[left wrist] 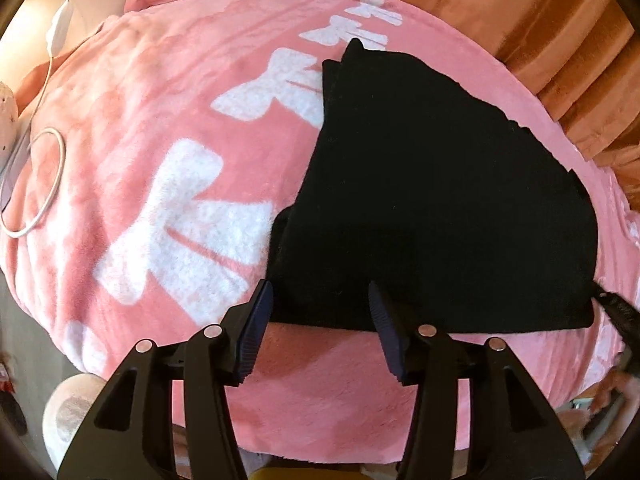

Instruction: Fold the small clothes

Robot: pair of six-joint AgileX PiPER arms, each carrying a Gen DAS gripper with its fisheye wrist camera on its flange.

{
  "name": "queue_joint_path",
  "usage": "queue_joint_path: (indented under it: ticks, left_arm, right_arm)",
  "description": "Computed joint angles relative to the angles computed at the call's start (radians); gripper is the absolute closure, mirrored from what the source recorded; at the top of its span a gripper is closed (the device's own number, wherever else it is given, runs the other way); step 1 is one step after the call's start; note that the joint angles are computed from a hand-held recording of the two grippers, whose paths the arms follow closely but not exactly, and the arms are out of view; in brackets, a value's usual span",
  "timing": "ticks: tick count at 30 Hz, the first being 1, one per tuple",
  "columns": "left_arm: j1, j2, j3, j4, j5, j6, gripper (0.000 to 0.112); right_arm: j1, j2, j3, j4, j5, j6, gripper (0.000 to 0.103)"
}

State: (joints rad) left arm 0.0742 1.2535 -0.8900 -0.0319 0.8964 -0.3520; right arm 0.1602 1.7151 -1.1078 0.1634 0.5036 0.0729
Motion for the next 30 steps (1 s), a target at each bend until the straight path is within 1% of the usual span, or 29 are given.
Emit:
queue_joint_path:
  ticks: [1, 2, 3, 4, 5, 7, 8, 9, 10, 11, 12, 13, 14, 15, 17, 18, 19, 20, 21, 22, 23, 24, 25, 26, 27, 28, 30]
  left_arm:
    - [0.004, 0.0, 0.007, 0.003, 0.002, -0.003, 0.056]
    - [0.02, -0.011, 0.029, -0.015, -0.017, 0.014, 0.055]
    - [0.016, -0.022, 0.04, -0.008, -0.028, 0.01, 0.056]
    - [0.003, -0.025, 0.041, 0.007, -0.026, -0.005, 0.056]
    - [0.001, -0.025, 0.041, 0.002, -0.026, -0.01, 0.055]
    - [-0.005, -0.022, 0.037, 0.0, -0.024, -0.019, 0.055]
    - [-0.011, -0.018, 0.035, 0.007, -0.024, -0.028, 0.055]
    - [-0.013, -0.016, 0.034, 0.011, -0.024, -0.03, 0.055]
    - [-0.013, -0.014, 0.033, 0.012, -0.022, -0.025, 0.055]
    - [-0.013, -0.013, 0.033, 0.012, -0.023, -0.023, 0.055]
    - [-0.009, -0.011, 0.032, 0.008, -0.024, -0.015, 0.054]
    - [-0.005, -0.009, 0.031, 0.004, -0.024, -0.007, 0.054]
    - [0.001, -0.007, 0.03, -0.003, -0.022, 0.004, 0.053]
    - [0.005, -0.006, 0.029, -0.007, -0.023, 0.012, 0.053]
    - [0.002, -0.002, 0.029, -0.003, -0.031, 0.014, 0.049]
    - [-0.008, 0.002, 0.027, 0.008, -0.033, 0.004, 0.048]
    - [-0.02, 0.009, 0.022, 0.021, -0.031, -0.008, 0.045]
    - [-0.032, 0.016, 0.017, 0.033, -0.027, -0.018, 0.043]
    - [-0.038, 0.017, 0.016, 0.04, -0.025, -0.028, 0.043]
    - [-0.036, 0.016, 0.017, 0.037, -0.027, -0.027, 0.043]
    - [-0.028, 0.011, 0.02, 0.024, -0.03, -0.019, 0.043]
    - [-0.017, 0.006, 0.022, 0.006, -0.029, -0.01, 0.043]
    - [-0.003, 0.002, 0.023, -0.02, -0.028, 0.006, 0.043]
    - [0.013, -0.001, 0.022, -0.046, -0.023, 0.019, 0.042]
    - [0.024, -0.003, 0.02, -0.064, -0.016, 0.027, 0.042]
    - [0.028, -0.004, 0.016, -0.077, -0.008, 0.029, 0.042]
    - [0.022, -0.013, 0.012, -0.086, 0.009, 0.019, 0.043]
  right_arm:
    - [-0.025, -0.037, 0.013, 0.073, 0.015, -0.053, 0.095]
    - [-0.035, -0.069, 0.034, 0.129, 0.004, -0.104, 0.091]
    - [-0.037, -0.089, 0.037, 0.184, 0.002, -0.162, 0.091]
    - [-0.037, -0.093, 0.024, 0.201, 0.012, -0.195, 0.091]
    - [-0.035, -0.095, 0.0, 0.179, 0.026, -0.189, 0.091]
    - [-0.024, -0.059, -0.07, 0.135, 0.036, -0.154, 0.089]
    - [-0.017, -0.015, -0.131, 0.112, 0.047, -0.13, 0.083]
    - [-0.015, 0.027, -0.185, 0.087, 0.063, -0.109, 0.069]
    - [-0.007, 0.09, -0.262, 0.055, 0.087, -0.08, 0.061]
    - [0.005, 0.123, -0.299, 0.033, 0.1, -0.054, 0.055]
    - [0.018, 0.161, -0.338, 0.017, 0.115, -0.04, 0.059]
    - [0.018, 0.214, -0.399, 0.021, 0.152, -0.056, 0.068]
    - [0.016, 0.257, -0.455, 0.059, 0.188, -0.098, 0.101]
    - [0.016, 0.265, -0.472, 0.064, 0.191, -0.102, 0.099]
    - [0.011, 0.249, -0.443, 0.056, 0.108, -0.091, 0.1]
    - [0.012, 0.272, -0.454, 0.01, 0.102, -0.047, 0.1]
    - [0.003, 0.33, -0.498, -0.008, 0.137, -0.038, 0.1]
    - [-0.008, 0.349, -0.514, 0.015, 0.133, -0.068, 0.102]
    - [-0.015, 0.357, -0.541, 0.027, 0.169, -0.083, 0.102]
    - [-0.015, 0.346, -0.546, 0.016, 0.183, -0.059, 0.101]
    - [-0.006, 0.298, -0.511, -0.031, 0.164, 0.006, 0.095]
    - [0.005, 0.241, -0.452, -0.055, 0.121, 0.033, 0.088]
    - [0.018, 0.18, -0.389, -0.057, 0.079, 0.035, 0.087]
    - [0.038, 0.105, -0.309, -0.03, 0.038, 0.014, 0.087]
    - [0.058, 0.049, -0.249, 0.008, 0.015, -0.023, 0.087]
    - [0.096, -0.009, -0.183, 0.06, 0.006, -0.082, 0.087]
    - [0.173, -0.068, -0.108, 0.069, 0.004, -0.101, 0.087]
